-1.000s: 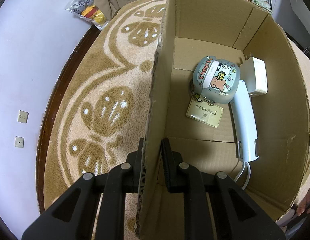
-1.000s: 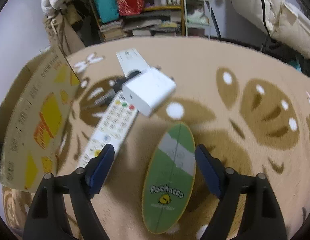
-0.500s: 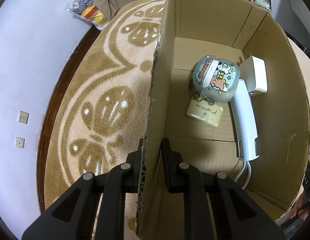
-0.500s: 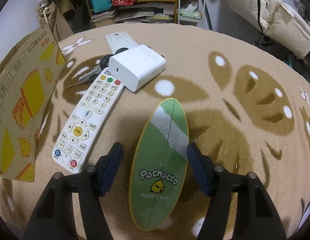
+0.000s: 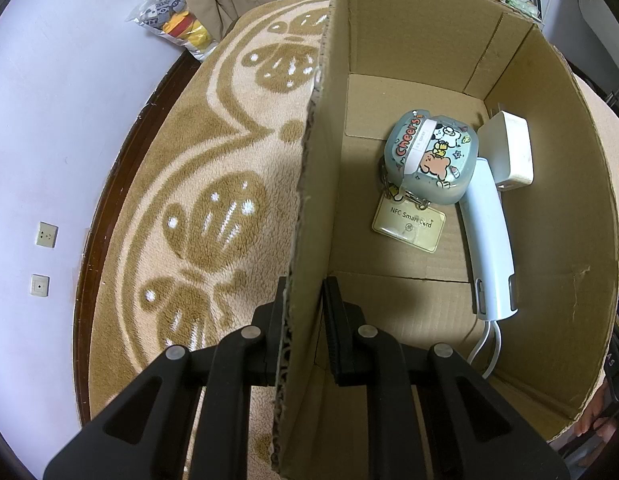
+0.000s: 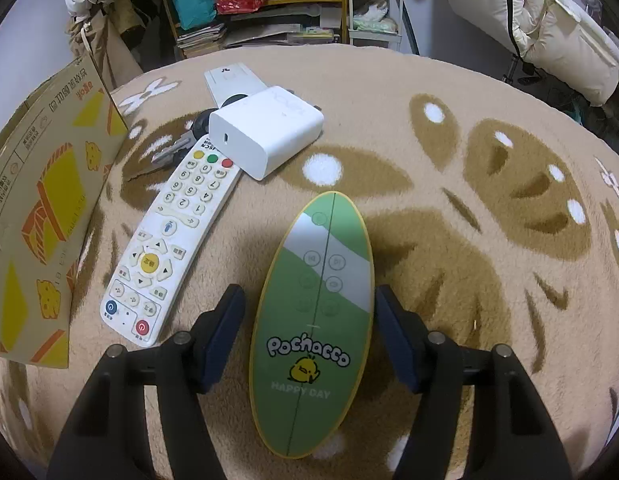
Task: Organize rigid objects
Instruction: 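Move the right gripper to the green Pochacco board and grasp it, then carry the Pochacco board into the box with the right gripper and release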
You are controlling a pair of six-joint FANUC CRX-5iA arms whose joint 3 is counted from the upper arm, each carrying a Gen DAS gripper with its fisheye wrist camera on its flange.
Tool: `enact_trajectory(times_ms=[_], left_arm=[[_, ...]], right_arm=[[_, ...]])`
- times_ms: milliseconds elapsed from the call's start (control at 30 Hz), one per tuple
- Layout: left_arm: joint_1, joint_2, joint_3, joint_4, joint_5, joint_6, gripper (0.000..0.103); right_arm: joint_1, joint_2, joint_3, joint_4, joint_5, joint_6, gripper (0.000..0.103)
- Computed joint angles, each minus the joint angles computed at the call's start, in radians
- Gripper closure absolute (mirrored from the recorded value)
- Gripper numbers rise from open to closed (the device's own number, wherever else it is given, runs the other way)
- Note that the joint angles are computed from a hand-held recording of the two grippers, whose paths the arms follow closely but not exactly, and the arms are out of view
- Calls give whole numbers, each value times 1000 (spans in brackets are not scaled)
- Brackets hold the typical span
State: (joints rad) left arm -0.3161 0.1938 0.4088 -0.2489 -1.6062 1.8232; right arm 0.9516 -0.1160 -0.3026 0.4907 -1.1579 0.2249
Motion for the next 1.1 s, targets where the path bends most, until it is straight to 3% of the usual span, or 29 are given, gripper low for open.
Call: enact_trajectory(times_ms=[167, 233, 867, 1100], left_arm=[[-2, -1, 2, -4, -4, -1, 88], [-2, -1, 4, -5, -6, -2, 88], [-3, 4, 9, -5, -10, -1, 88], [-2, 7, 12, -4, -11, -3, 88]], right_arm=[[0, -1, -1, 0, 1, 0, 34], [0, -4, -5, 2, 7, -6, 42], [1, 13, 40, 53, 33, 0, 42], [-26, 0, 75, 46, 121, 15, 42]])
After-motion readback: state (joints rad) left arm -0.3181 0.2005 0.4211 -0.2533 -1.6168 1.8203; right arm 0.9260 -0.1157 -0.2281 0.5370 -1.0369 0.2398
